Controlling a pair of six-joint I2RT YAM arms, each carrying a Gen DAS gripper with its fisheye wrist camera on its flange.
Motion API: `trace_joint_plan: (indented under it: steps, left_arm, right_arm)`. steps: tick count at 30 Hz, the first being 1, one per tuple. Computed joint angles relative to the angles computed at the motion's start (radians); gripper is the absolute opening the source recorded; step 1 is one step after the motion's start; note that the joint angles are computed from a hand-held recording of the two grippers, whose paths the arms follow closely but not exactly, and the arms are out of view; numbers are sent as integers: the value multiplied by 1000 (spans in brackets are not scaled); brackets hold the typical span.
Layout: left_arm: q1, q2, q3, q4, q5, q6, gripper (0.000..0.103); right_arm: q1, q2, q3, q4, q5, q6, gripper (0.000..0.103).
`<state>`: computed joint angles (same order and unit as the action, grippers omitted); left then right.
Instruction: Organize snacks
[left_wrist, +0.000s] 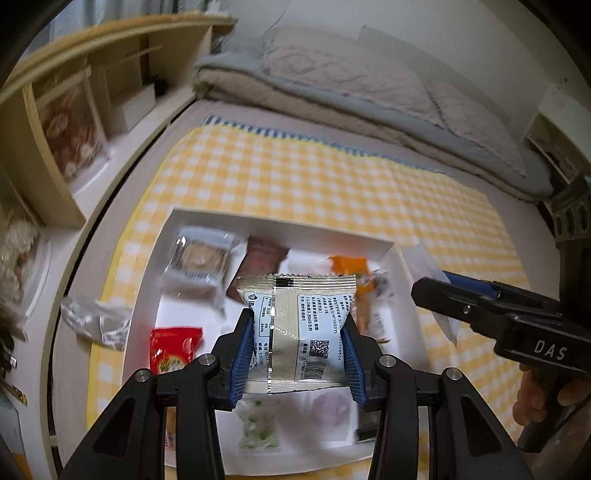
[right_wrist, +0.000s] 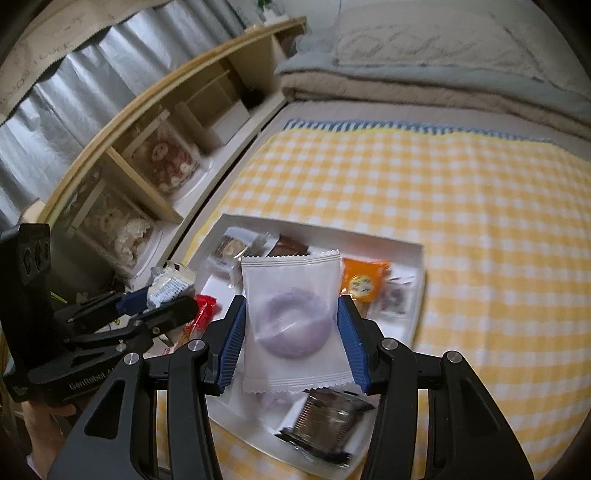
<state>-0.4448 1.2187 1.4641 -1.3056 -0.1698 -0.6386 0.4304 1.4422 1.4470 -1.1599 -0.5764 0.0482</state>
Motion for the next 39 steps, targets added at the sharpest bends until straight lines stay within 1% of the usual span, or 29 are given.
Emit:
trace_joint_plan:
  steps: [5,10,12,14,18,23,28,31,33,34,35,36,39]
  left_arm:
    - [93,12,-57,45,80,42,43]
    - [176,36,-118,138,153,75,45]
    - [191,45,-139,176,168,86,53]
    - [194,58,-152,193,165,102,62]
    - [181,83,-155,199,155,115,72]
    - [159,93,-145,192,140,101,90]
    - [146,84,-134,179,127,96,102]
    - [134,67,-121,162,109,94,103]
    - [130,47,-118,156,113,99,103]
    - [129,39,-116,151,114,98,103]
    - [126,30,-111,143,111,94,103]
    - [121,20,-103,132,102,86,103]
    - [92,-4,-70,88,52,54,103]
  right_arm:
    - [51,46,-22,60,-15,74,52]
    - [82,92,-34,116,-64,135,55]
    - [91,98,-34,125,-56,147,63]
    - [93,99,-31,128,-41,142,66]
    - [87,102,-20,115,-15,104,66]
    - [66,97,-19,88,-3,59,66]
    - [45,83,-13,61,2,25,69]
    - [35,63,-6,54,5,3,80]
    - [30,39,-1,53,20,-13,91]
    - [28,28,1,53,25,-18,94]
    - [25,17,3,53,30,-24,100]
    - [18,0,7,51,38,-33,103]
    - [0,-29,23,30,51,-59,103]
